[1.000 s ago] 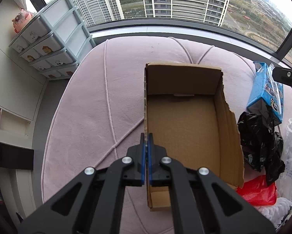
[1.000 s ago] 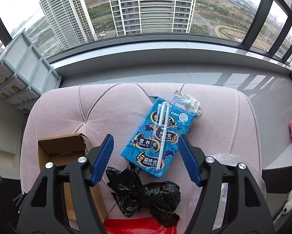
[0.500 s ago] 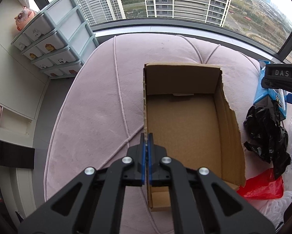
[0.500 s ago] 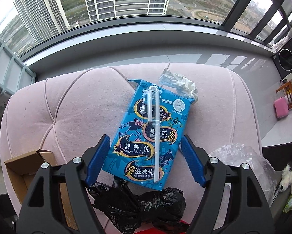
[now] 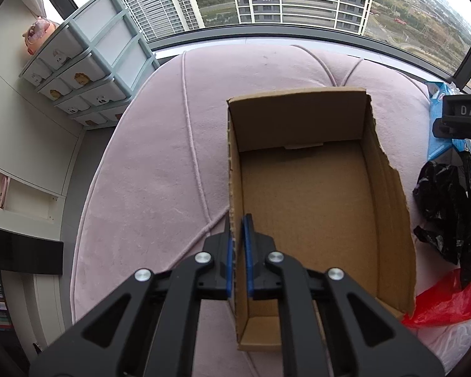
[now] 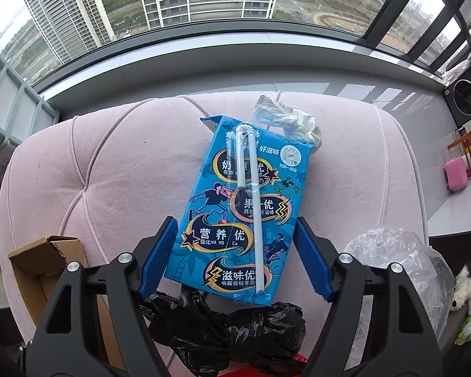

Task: Collect trash
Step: 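Grasp the blue drink carton with the right tool while the left tool grasps the cardboard box, then carry the blue carton and cardboard box over the grey bin with both tools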

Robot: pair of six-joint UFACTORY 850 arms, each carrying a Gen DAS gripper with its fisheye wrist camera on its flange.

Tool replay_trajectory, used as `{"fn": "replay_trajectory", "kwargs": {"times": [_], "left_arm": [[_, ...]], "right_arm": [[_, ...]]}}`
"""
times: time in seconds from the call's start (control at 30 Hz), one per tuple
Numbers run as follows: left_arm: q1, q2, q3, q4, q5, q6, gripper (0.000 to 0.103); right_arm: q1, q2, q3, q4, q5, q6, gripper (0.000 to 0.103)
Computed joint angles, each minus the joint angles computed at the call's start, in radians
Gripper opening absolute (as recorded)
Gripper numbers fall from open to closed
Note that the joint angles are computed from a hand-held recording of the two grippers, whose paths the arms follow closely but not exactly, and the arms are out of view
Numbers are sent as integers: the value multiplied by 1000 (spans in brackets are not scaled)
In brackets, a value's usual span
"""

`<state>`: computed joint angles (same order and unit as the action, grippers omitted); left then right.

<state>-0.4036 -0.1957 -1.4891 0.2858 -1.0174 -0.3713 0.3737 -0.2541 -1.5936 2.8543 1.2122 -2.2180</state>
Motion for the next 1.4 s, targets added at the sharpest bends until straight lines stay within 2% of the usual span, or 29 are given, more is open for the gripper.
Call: {"fn": "replay_trajectory", "kwargs": {"times": [0.2,0.37,0.73,0.97,1.17,1.4], "left_arm": [[-26,8,22,72,15,-25,9],[14,20,13,-43,44,25,3],[12,84,15,4,75,-6,2],[36,165,42,63,49,-70,2],[67,285,122,138,-1,-172,2],[166,446,244,170,-89,-273,2]], "right_arm": [[-15,-9,14,43,-18,-18,72],[13,31,32,10,-63,-19,64],[93,97,2,-43,-64,-93,62],[157,148,-11,-43,-70,-178,62],[245,170,-30,-22,-91,-272,62],[367,148,-68,41,-118,-371,62]]}}
